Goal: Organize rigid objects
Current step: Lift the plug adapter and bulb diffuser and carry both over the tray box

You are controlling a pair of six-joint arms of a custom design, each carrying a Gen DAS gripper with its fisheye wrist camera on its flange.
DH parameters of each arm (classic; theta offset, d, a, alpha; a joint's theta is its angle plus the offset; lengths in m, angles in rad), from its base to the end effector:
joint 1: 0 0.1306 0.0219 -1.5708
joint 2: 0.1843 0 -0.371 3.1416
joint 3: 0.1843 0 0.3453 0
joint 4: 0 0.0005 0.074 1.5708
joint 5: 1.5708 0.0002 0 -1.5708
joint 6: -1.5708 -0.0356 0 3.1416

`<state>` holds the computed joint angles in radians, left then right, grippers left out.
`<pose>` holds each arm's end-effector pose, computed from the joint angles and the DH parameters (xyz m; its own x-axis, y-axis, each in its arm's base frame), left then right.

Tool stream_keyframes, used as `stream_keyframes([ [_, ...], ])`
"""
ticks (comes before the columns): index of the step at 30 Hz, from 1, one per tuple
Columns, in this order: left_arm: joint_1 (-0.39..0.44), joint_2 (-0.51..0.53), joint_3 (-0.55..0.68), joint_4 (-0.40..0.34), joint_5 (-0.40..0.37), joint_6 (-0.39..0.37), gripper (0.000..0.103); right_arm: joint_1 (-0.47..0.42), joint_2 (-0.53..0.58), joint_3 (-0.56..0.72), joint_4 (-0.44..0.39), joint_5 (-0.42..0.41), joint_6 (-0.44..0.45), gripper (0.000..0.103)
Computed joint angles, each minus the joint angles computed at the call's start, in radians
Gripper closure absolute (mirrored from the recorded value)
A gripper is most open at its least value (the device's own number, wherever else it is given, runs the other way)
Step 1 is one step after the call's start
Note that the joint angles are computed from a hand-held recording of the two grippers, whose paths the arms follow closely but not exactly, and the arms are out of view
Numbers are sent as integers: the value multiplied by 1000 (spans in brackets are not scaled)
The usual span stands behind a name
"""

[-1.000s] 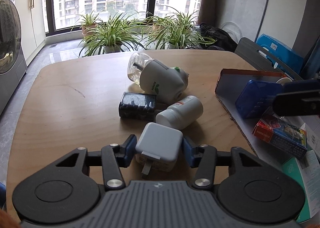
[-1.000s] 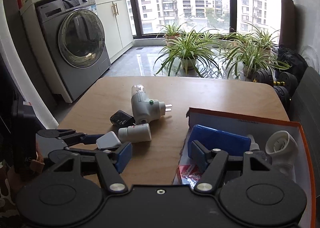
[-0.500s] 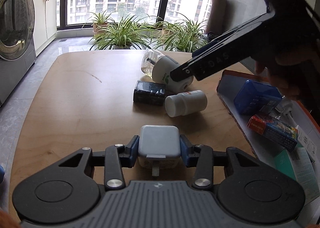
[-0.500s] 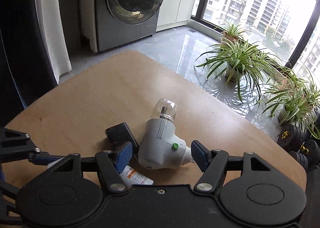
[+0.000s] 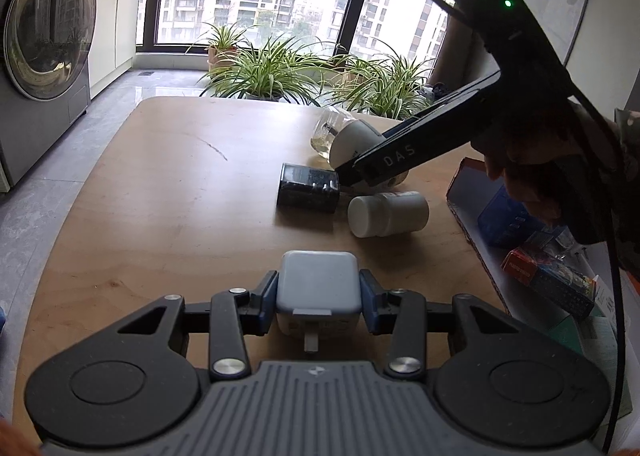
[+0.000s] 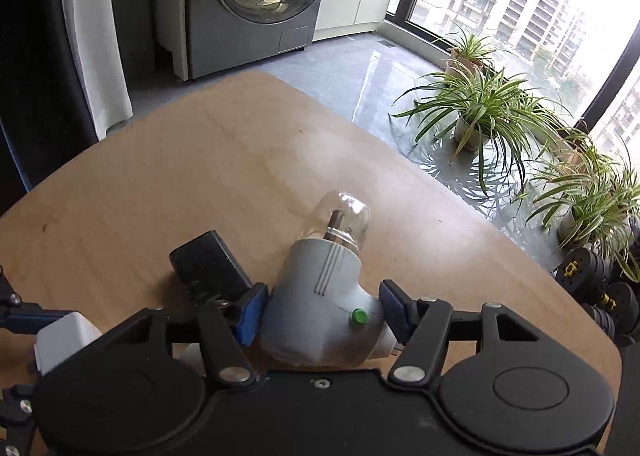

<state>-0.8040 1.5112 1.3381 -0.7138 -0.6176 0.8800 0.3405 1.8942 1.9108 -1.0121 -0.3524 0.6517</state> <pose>0.3428 -0.3268 0.3593 -0.5995 -0.2834 -0.7485 -0.2022 0.9585 -0.2010 0.5671 0.2134 0.3703 -0.3313 -0.7213 -0.6082 -0.8696 0.4836 -0.0998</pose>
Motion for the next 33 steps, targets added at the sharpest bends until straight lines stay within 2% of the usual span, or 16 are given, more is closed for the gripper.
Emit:
stream_keyframes([
  [5, -9, -12, -6, -6, -14, 36, 61, -61, -14, 14, -43, -121, -200, 29],
  [9, -21, -12, 9, -20, -30, 44, 61, -127, -26, 22, -82, -268, -386, 29],
  [12, -33, -12, 20, -28, -41, 45, 61, -169, -70, -17, -72, -361, -459, 29],
  [15, -48, -7, 39, -40, -50, 53, 61, -200, -137, -90, -49, -408, -474, 29],
  [22, -105, 17, 112, -127, -123, 95, 61, -283, -331, -311, 35, -452, -484, 29],
  [29, -162, 91, 271, -309, -193, 165, 61, -385, -492, -484, 76, -405, -486, 29],
  [33, -195, 145, 369, -401, -218, 202, 61, -448, -548, -539, 84, -424, -492, 29],
])
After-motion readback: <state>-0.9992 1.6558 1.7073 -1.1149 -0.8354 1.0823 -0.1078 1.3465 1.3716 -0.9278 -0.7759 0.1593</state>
